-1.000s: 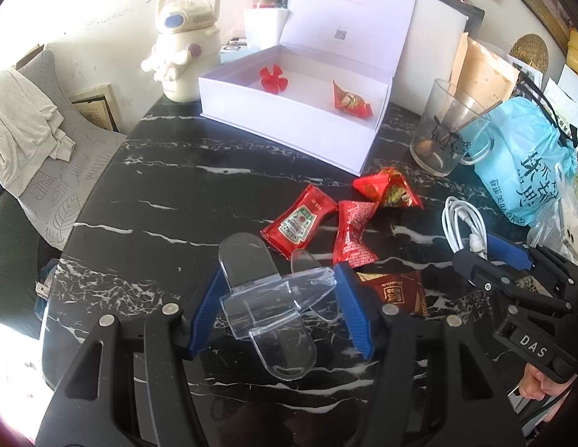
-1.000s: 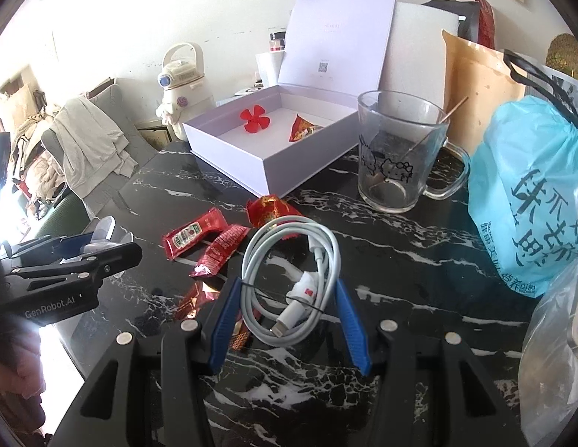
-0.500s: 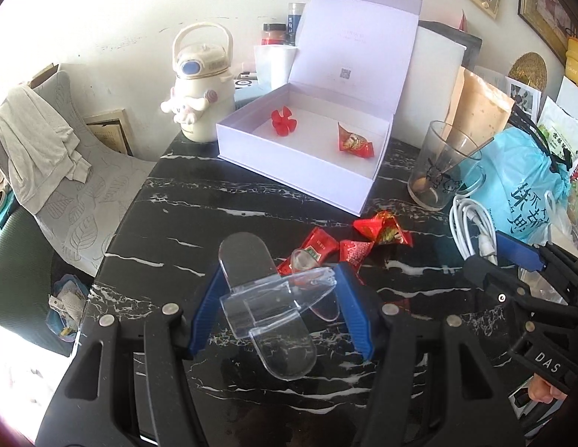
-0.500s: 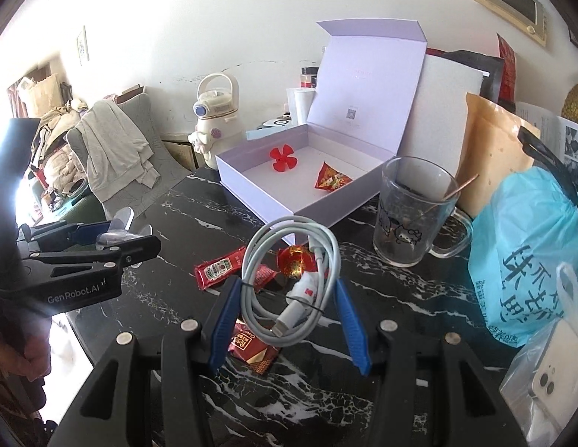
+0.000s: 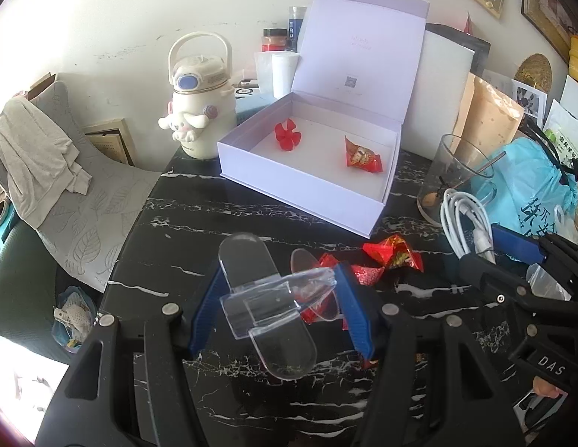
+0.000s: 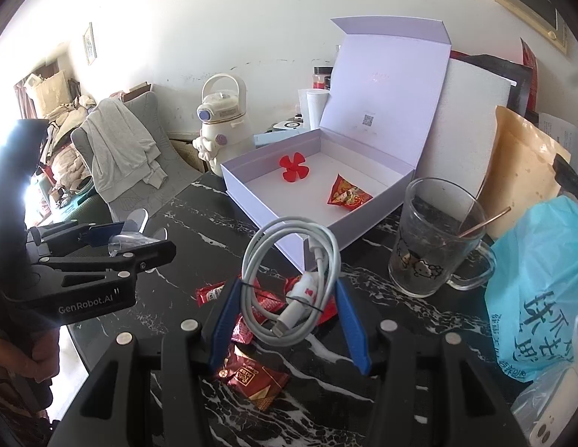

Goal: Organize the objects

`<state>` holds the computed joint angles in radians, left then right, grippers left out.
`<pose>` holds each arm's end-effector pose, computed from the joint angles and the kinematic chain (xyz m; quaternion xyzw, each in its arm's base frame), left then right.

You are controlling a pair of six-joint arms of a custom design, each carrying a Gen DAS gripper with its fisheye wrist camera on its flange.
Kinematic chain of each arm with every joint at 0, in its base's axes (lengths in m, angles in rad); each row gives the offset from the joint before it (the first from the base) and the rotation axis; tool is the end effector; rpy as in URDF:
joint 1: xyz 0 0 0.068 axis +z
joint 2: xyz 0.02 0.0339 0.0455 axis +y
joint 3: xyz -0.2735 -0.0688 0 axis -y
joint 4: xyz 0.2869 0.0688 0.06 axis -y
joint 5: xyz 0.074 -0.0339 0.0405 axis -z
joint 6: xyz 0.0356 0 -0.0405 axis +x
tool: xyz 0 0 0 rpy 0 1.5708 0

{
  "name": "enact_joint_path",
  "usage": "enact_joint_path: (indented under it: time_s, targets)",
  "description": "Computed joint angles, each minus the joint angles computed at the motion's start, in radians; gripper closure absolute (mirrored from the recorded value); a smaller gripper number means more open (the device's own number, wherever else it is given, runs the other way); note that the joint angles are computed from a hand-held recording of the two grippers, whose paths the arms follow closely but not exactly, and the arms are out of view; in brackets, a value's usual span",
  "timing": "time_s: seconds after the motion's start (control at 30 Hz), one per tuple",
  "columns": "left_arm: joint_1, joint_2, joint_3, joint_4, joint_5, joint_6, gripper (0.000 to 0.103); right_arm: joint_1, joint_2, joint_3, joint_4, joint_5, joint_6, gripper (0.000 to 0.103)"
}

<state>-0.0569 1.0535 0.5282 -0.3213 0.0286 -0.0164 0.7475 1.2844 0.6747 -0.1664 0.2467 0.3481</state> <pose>0.2352 -0.0144 0.1772 0.0240 0.9348 -0.0263 0.3535 0.2184 0.1906 0.1847 -0.1349 0.9063 0.1032 0.3869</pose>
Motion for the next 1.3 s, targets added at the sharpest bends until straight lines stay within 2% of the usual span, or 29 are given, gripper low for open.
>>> enact_joint_path:
  time_s: [0.57,1.3]
  targets:
    - [-0.003,0.296,0.165,0.1,0.031,0.026,0.045,-0.114,0.197,0.146,0.056,-0.084,-0.072,0.051]
    - [-0.011,0.646,0.52,0.145,0.009,0.104,0.045,-0.248,0.434,0.414,0.048,-0.134,-0.132,0.051]
